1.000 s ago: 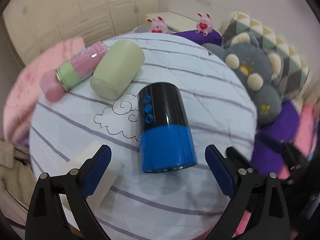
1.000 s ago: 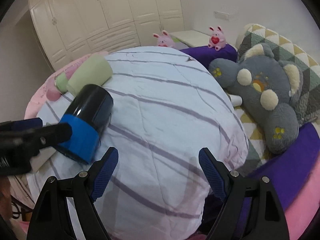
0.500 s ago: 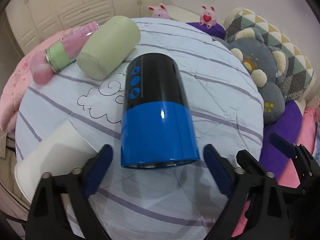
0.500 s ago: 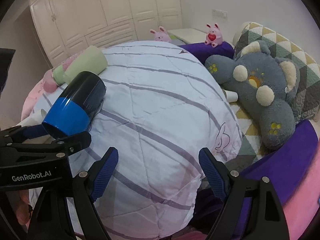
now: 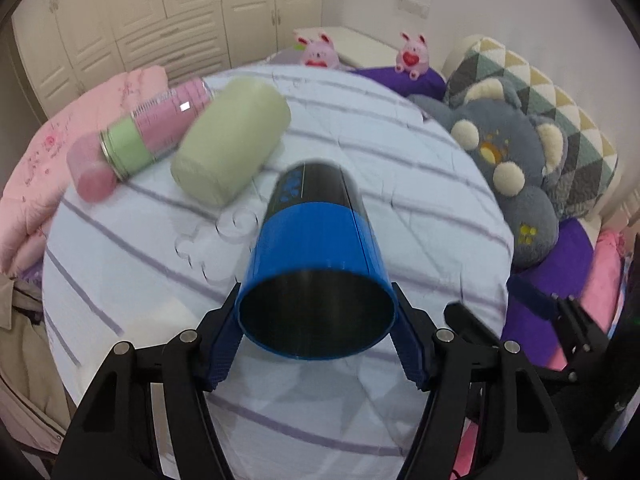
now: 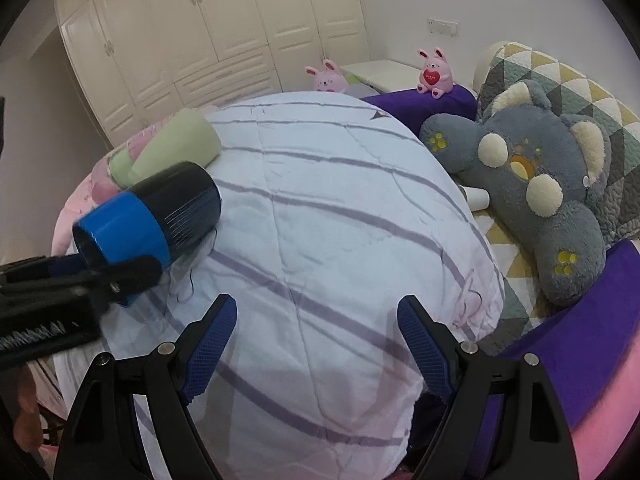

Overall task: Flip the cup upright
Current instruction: 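Rotate the held cup in the left tool until its open rim faces up, then lower the cup upright onto the table and open the left tool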

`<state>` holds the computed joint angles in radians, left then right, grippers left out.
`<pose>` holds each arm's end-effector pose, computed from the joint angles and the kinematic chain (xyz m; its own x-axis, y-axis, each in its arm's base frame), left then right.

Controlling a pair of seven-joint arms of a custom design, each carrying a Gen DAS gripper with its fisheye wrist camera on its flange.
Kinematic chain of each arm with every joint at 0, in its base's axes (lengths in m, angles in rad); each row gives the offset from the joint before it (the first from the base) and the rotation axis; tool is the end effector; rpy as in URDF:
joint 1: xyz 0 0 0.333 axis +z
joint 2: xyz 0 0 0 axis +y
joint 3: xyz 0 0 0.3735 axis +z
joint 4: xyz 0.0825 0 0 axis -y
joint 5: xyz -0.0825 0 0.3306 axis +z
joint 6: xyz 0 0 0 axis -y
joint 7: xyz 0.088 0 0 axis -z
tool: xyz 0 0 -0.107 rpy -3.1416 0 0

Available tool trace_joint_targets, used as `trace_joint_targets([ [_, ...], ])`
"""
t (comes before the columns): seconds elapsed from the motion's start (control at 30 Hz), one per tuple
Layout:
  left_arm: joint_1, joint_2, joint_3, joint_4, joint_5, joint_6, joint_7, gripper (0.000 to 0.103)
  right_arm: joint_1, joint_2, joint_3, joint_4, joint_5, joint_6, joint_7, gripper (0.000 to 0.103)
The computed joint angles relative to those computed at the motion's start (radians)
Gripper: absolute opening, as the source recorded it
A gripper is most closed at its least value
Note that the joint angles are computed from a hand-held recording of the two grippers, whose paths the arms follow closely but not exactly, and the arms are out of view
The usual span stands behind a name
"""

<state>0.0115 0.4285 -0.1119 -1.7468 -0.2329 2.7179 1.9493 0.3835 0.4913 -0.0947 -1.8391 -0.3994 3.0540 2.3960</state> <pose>0.6774 -0.0465 0.4725 -0.2771 -0.9601 0.0382 -0.8140 0.2135 -0.5402 0.6373 0.2335 0.4290 -0.0423 -0.9761 -0.2132 -0.7516 0.1716 -0.6369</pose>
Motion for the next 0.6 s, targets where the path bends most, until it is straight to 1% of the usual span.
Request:
trace_joint_targets([
  [0.03,0.001,0.008,-0.001,0.019,-0.002,0.003,0.0,0.068,-0.002,0.006,0.002,0.011,0.003,-0.001,-0.001,0.084],
  [0.1,0.0,0.032,-0.001,0.074,0.0,-0.019,-0.01,0.068,-0.005,0.016,0.004,0.03,0.008,-0.005,-0.002,0.084],
  [0.37,-0.009,0.131,0.006,0.27,0.023,-0.108,-0.051,0.068,-0.048,0.066,0.056,0.132,0.054,-0.045,-0.052,0.084],
  [0.53,-0.013,0.173,0.008,0.351,0.043,-0.153,-0.073,0.069,-0.067,0.1,0.082,0.198,0.085,-0.072,-0.094,0.084],
  [0.57,-0.015,0.18,0.011,0.365,0.049,-0.165,-0.08,0.073,-0.068,0.103,0.084,0.206,0.09,-0.077,-0.1,0.084],
  [0.6,-0.016,0.185,0.014,0.373,0.054,-0.172,-0.086,0.082,-0.071,0.107,0.088,0.214,0.096,-0.081,-0.108,0.084],
])
